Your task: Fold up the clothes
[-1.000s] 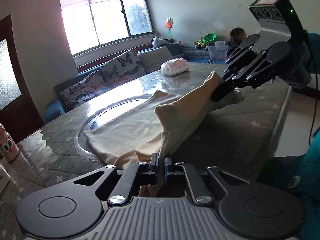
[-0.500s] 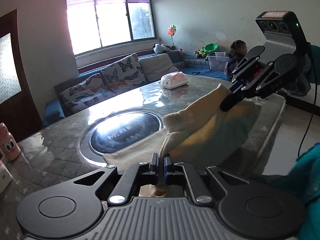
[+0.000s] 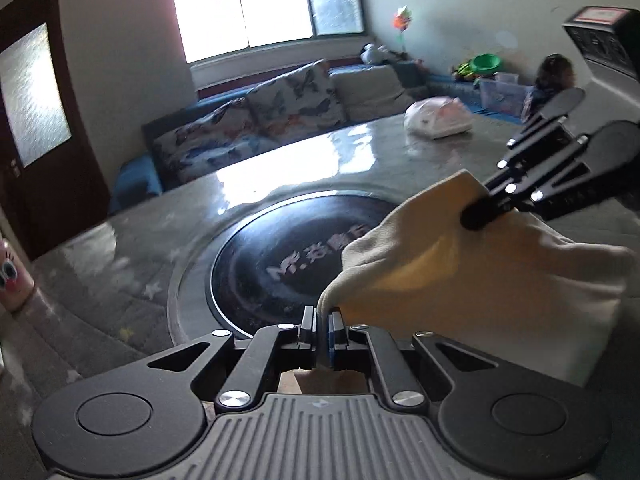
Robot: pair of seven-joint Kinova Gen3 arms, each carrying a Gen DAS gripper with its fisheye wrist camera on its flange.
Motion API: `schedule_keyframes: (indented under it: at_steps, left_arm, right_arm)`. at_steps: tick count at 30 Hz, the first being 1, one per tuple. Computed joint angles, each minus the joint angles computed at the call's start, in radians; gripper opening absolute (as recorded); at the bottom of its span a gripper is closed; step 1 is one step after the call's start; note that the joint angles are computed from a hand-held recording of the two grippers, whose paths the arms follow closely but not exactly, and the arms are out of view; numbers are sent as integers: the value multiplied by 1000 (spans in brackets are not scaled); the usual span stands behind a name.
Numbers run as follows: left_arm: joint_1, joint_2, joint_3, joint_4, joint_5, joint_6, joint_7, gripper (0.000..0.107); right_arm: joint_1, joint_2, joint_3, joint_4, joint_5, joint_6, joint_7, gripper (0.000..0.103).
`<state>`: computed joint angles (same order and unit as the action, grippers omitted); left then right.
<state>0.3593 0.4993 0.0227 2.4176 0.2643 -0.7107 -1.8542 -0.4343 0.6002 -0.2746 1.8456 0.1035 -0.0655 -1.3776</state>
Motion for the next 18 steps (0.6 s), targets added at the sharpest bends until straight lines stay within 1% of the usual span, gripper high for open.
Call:
schedule_keyframes:
  at_steps: [1,2,3,4,5,7,9,11,13,16,18]
  left_arm:
    - [14,19,-6,-10,28,-1,-2,9]
    - [28,32,-12,-12,49,-14,-5,10]
    - [41,43,-17,-14,70,-25,-7,13]
    - [50,44,-20,-14,87,-29,-9,15]
    - [58,45,-24,-14,105,-33,-12,18]
    - [74,47,-30,-14,138,-39,-17,19]
    - [82,49,-36,-19,166,-34,-27,21]
    - [92,52,-42,-31,200,-21,-36,21]
    - [102,49,-46,-33,229,-20,-36,23]
    - [132,31,-50,-30,294,-23,-45,23]
    - [152,9,-43,-18,333,-33,-42,26]
  right_arm:
    - [-19,14,25,7,-15,-27,-9,13]
    - [-41,22,54,19,-34,-56,-20,19]
    - [-62,30,82,30,-52,-85,-31,23]
    - [-78,35,106,42,-71,-110,-41,23]
    - [-78,34,111,57,-81,-132,-52,24]
    - [-44,23,88,98,-78,-177,-75,24]
    - [-19,-3,77,171,-78,-251,-101,24]
    - [7,-23,64,222,-71,-294,-133,24]
    - [29,-45,58,271,-67,-322,-169,24]
    - [36,-59,69,313,-61,-347,-199,24]
    - [40,-65,75,336,-60,-363,-217,24]
